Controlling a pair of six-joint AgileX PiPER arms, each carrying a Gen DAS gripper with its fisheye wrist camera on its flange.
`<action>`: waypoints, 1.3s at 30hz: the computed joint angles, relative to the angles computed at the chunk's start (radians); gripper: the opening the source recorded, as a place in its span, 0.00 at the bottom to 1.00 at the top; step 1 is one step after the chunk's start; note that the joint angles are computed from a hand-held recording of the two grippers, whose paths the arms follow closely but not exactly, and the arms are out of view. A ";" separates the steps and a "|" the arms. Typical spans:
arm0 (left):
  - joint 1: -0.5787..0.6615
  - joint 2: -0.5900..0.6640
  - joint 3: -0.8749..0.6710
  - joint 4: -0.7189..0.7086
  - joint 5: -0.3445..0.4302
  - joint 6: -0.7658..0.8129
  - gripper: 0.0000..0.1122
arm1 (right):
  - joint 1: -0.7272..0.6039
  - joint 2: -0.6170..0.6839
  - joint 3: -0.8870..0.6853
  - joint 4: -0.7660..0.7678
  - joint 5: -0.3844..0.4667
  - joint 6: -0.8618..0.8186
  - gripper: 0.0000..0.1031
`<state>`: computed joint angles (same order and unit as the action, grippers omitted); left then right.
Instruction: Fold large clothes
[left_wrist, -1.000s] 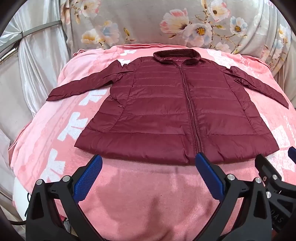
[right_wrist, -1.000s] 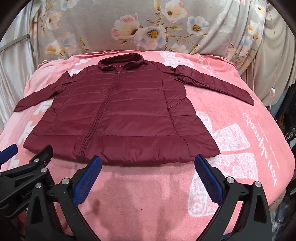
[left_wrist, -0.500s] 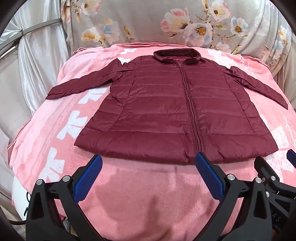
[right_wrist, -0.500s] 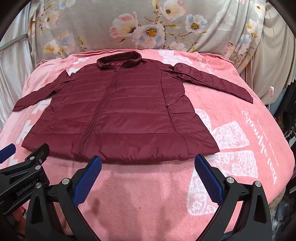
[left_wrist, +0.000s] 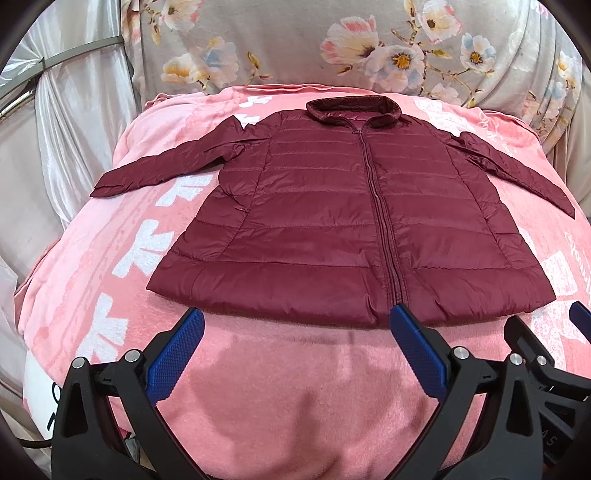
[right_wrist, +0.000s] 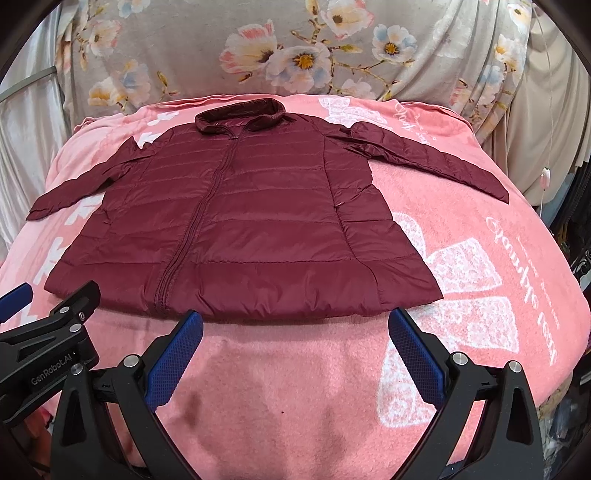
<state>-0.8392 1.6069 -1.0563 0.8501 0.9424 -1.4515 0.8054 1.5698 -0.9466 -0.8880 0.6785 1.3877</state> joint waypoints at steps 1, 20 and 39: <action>-0.002 -0.003 0.002 0.000 0.001 -0.001 0.87 | -0.001 0.000 0.000 0.002 -0.002 -0.003 0.95; -0.004 0.005 -0.001 0.002 0.002 -0.005 0.87 | 0.003 0.009 -0.003 0.001 -0.001 0.004 0.95; -0.003 0.007 0.002 0.001 -0.001 -0.004 0.87 | 0.009 0.013 -0.002 -0.003 0.000 0.017 0.95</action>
